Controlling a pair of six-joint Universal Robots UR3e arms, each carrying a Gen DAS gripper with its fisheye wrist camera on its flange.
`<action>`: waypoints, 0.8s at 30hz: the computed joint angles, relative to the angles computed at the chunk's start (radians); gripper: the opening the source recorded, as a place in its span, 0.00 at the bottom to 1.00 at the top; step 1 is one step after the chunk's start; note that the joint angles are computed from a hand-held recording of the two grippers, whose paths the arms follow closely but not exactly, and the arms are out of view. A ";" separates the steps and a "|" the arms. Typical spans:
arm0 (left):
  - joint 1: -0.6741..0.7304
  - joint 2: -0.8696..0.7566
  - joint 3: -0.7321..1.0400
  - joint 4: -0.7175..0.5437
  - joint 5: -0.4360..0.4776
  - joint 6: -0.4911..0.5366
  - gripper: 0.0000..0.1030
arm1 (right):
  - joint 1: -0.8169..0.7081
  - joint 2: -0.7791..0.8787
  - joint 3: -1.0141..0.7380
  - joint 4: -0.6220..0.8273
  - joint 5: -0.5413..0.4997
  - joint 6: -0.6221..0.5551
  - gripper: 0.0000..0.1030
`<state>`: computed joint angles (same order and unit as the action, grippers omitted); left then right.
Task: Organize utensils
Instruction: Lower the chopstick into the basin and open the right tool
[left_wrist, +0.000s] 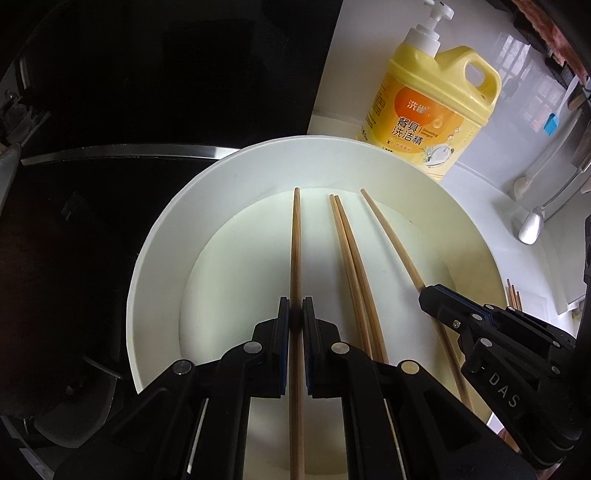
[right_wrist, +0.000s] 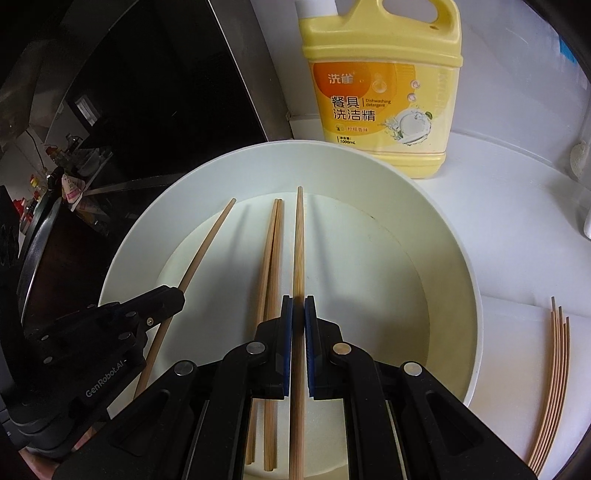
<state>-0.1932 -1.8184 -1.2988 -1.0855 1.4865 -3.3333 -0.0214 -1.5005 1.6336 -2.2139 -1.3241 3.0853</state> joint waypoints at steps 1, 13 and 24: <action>0.000 -0.007 0.007 -0.006 -0.001 0.002 0.07 | 0.002 0.011 -0.013 0.007 -0.004 -0.002 0.06; 0.001 -0.039 0.044 -0.046 0.004 0.011 0.07 | 0.012 0.051 -0.051 0.034 -0.021 0.008 0.06; -0.007 0.002 0.025 -0.016 0.085 -0.018 0.58 | -0.003 0.001 -0.019 0.016 -0.042 -0.007 0.19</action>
<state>-0.1997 -1.8167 -1.2740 -1.1015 1.5718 -3.3510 -0.0247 -1.4991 1.6145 -2.1981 -1.3657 3.0784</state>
